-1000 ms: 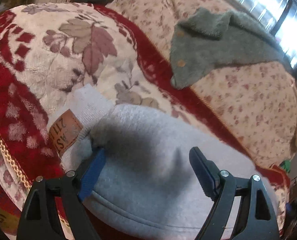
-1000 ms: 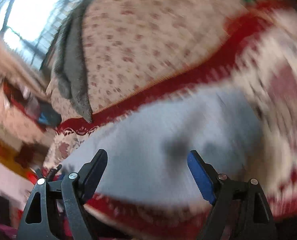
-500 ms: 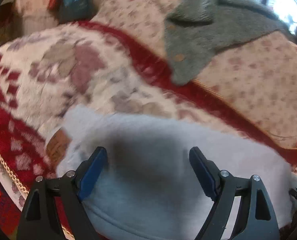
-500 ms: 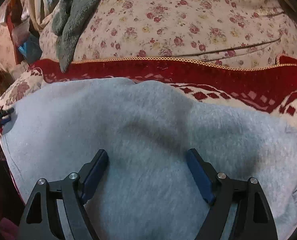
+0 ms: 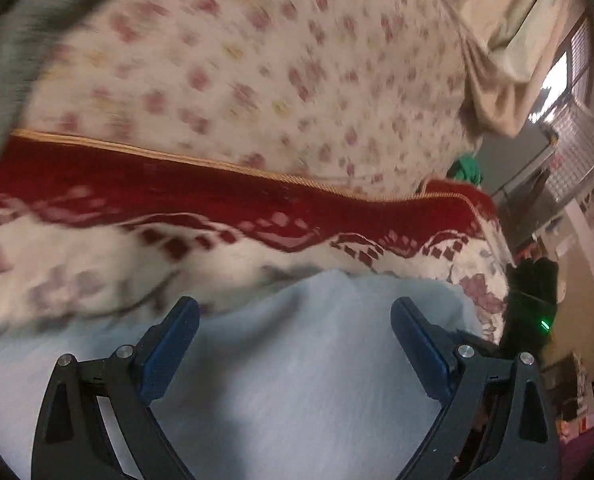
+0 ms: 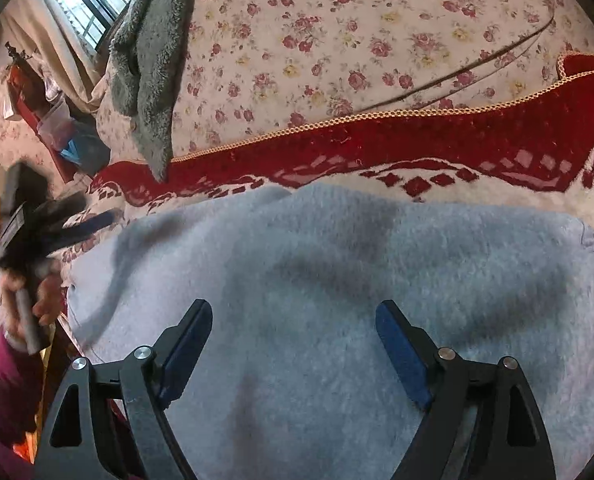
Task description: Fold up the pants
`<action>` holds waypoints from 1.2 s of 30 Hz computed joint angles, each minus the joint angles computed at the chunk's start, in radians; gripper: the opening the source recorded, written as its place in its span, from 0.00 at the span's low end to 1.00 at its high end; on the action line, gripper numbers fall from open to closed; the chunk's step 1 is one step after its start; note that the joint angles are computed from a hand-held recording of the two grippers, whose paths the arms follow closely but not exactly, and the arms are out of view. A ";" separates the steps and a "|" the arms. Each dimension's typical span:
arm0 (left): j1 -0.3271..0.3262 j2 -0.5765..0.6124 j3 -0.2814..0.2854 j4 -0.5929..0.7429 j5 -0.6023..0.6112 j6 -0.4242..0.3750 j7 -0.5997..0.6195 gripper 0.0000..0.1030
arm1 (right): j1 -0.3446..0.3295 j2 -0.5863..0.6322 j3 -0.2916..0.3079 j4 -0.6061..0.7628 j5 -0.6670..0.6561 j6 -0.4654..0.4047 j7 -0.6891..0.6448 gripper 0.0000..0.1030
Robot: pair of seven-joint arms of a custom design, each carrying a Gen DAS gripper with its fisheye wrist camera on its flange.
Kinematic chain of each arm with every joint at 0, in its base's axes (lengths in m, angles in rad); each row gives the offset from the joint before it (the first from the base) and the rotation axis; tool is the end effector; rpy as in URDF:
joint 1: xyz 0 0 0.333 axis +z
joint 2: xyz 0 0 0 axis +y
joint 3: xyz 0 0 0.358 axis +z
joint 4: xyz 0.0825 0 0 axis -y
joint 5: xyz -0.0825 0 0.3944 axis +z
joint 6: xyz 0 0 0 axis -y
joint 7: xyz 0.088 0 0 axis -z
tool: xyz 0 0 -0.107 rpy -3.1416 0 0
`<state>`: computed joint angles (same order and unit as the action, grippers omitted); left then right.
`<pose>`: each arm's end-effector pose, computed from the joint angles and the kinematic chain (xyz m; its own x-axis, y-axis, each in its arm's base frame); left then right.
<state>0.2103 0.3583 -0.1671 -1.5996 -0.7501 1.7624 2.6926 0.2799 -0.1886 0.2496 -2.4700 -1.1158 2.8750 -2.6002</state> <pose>0.6749 -0.0159 0.4731 -0.7341 -0.4453 0.5127 -0.6770 0.5390 -0.5012 0.3868 0.2886 0.4366 -0.3471 -0.8225 -0.4505 -0.6252 0.5610 -0.5426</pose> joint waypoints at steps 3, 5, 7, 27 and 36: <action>-0.050 0.039 -0.023 0.028 0.030 -0.013 -0.067 0.93 | -0.014 0.001 0.001 0.000 -0.066 0.024 0.061 0.88; -0.075 0.079 -0.037 0.069 0.063 -0.063 -0.116 0.93 | -0.011 0.004 -0.004 0.001 -0.075 0.029 0.055 0.88; -0.102 0.065 -0.040 0.034 0.091 -0.003 -0.123 0.93 | -0.008 0.006 -0.008 0.003 -0.079 0.028 0.050 0.88; -0.157 -0.051 -0.045 -0.149 0.141 0.211 0.077 0.18 | 0.035 0.039 -0.047 0.035 0.055 -0.086 -0.096 0.88; -0.154 -0.071 -0.044 -0.227 0.081 0.308 0.088 0.33 | 0.070 0.080 -0.049 0.061 0.071 -0.185 -0.139 0.88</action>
<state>0.0567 0.2878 -0.2116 -1.8267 -0.6691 2.0708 2.7805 0.3495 -0.1088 0.2008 -2.4089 -1.0443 2.6904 -2.7392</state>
